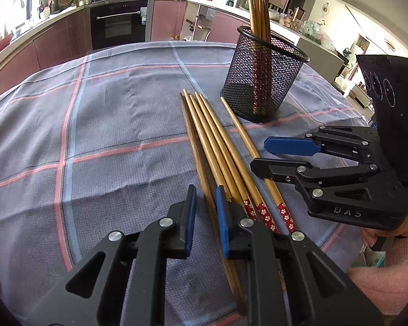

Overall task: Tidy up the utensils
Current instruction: 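Lower both open grippers over the chopsticks lying on the cloth, then close the right gripper on one chopstick while the left gripper grasps another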

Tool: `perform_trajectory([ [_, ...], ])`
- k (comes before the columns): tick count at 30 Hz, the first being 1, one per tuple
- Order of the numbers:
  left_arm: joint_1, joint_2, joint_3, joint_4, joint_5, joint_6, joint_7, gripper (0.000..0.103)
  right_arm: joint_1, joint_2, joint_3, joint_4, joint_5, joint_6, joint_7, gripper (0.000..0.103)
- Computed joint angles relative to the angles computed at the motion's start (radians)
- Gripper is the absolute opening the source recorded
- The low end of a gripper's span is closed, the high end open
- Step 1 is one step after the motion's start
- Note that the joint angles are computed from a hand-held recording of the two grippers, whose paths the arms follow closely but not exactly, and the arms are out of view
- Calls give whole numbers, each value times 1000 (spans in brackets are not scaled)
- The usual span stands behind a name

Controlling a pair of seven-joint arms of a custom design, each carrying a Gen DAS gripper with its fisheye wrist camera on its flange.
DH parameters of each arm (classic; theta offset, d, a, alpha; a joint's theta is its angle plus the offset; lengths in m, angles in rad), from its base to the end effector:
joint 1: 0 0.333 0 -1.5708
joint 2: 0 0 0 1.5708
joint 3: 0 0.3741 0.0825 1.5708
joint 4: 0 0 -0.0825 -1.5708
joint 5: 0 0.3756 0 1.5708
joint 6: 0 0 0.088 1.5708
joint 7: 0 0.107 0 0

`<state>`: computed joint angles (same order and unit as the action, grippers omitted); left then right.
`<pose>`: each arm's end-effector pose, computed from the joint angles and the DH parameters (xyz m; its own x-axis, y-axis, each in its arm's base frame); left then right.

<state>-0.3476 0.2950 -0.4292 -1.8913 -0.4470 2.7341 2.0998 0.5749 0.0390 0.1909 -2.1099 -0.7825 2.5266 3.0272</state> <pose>0.5074 -0.4343 0.4827 -0.8018 -0.5659 0.1921 -0.5539 0.5833 -0.5941 0.4113 0.4036 0.4984 -0.0890 -0.9903 -0.1067 -0.7872 0.1355 -0.6016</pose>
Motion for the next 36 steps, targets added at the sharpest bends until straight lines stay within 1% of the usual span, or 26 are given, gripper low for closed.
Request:
perform_trajectory([
  [3, 10, -10, -7, -11, -31, -11, 2, 13, -5, -14, -2, -18, 13, 11, -8, 22],
  [4, 11, -13, -8, -13, -40, -17, 5, 11, -9, -20, -2, -27, 16, 23, -6, 22],
  [7, 7, -13, -5, -7, -45, -30, 16, 11, -14, -19, 2, -25, 15, 20, -5, 22],
  [12, -29, 24, 29, 42, 36, -23, -43, 12, -16, -10, -1, -15, 1, 23, 12, 24],
  [16, -61, 60, 56, 88, 136, -12, -107, 13, -18, -4, -6, -9, -10, 24, 23, 24],
  [22, -81, 118, 69, 175, 240, -30, -184, 13, -21, 13, -16, 8, -38, 26, 47, 26],
  [26, -89, 134, 73, 196, 283, -27, -224, 10, -18, 21, -23, 16, -57, 30, 65, 27],
  [27, -88, 134, 72, 195, 287, -22, -233, 10, -19, 19, -25, 13, -62, 35, 77, 26],
  [28, -89, 137, 71, 196, 292, -18, -243, 10, -19, 16, -27, 7, -69, 41, 95, 22],
  [29, -87, 136, 69, 194, 293, -13, -250, 10, -20, 12, -28, 0, -76, 47, 114, 21],
  [31, -79, 132, 59, 182, 287, -1, -260, 9, -28, -1, -31, -21, -86, 78, 153, 10],
  [33, -70, 127, 50, 171, 277, 12, -267, 8, -38, -11, -32, -41, -98, 116, 186, 9],
  [36, -50, 112, 31, 146, 254, 32, -262, 8, -46, -23, -25, -54, -116, 131, 217, 7],
])
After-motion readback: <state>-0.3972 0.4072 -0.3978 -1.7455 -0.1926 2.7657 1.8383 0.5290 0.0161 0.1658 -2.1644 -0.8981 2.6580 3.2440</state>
